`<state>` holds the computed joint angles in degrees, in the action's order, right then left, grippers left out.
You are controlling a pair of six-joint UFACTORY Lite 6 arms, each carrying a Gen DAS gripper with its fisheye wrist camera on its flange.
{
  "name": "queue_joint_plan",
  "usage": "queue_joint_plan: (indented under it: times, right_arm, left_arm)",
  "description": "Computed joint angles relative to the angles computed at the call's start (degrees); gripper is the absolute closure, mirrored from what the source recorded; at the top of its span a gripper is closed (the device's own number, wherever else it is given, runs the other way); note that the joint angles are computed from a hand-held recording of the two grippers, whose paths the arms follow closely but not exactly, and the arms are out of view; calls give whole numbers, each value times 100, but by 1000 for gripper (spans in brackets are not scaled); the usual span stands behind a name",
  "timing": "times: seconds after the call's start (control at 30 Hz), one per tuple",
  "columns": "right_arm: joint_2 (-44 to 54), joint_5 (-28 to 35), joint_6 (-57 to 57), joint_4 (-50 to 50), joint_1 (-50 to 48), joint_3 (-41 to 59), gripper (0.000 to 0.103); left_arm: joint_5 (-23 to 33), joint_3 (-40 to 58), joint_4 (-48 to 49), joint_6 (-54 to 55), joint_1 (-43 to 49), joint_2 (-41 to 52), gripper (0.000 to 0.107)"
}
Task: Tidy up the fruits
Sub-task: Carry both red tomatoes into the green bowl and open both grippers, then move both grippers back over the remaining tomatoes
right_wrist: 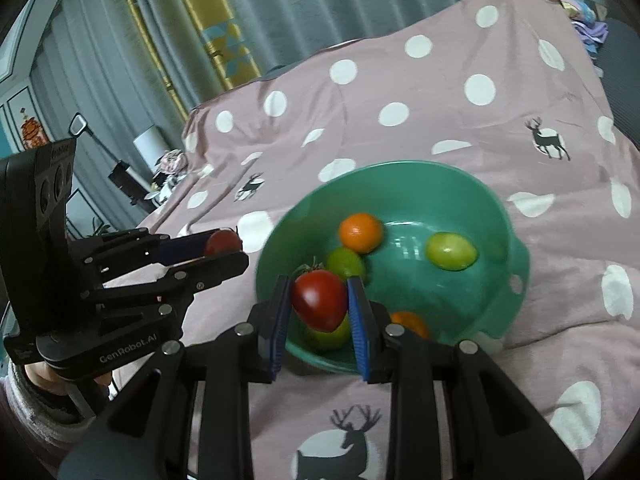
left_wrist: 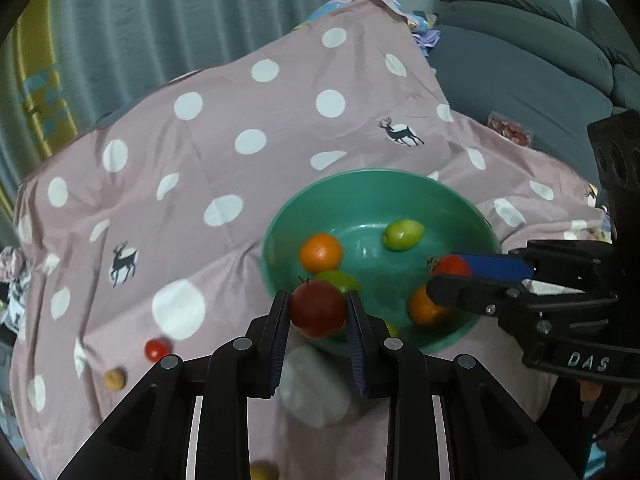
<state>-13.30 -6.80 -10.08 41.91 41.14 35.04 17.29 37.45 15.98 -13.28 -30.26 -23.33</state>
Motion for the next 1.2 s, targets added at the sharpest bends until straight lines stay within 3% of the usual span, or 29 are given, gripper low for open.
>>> queue_joint_plan:
  times: [0.37,0.7,0.87,0.93,1.0,1.2]
  right_arm:
    - [183,-49,-1010,778,-332,4,74]
    - [562,-66,-363,52,-417,195,72]
    - [479,-74,-789,535,-404,147,70]
    - [403,-92,-1210,988,-376,117,67]
    - [290,-131,-1466,1289,-342,44,65]
    - [-9,-214,-2181,2141,-216,-101,62]
  left_arm:
    - [-383,646,515,-580,-172,1342,79]
    - [-481,843,801,-930,-129,1844,79]
    - [-445,859,997,-1165,-163,1887,79]
    - [-405,840,1208,-1404,-181,1840,68]
    - [-364,778,1395,-1630,-191,1722,44]
    - [-245,451,1128,-1415,-56,1127,38]
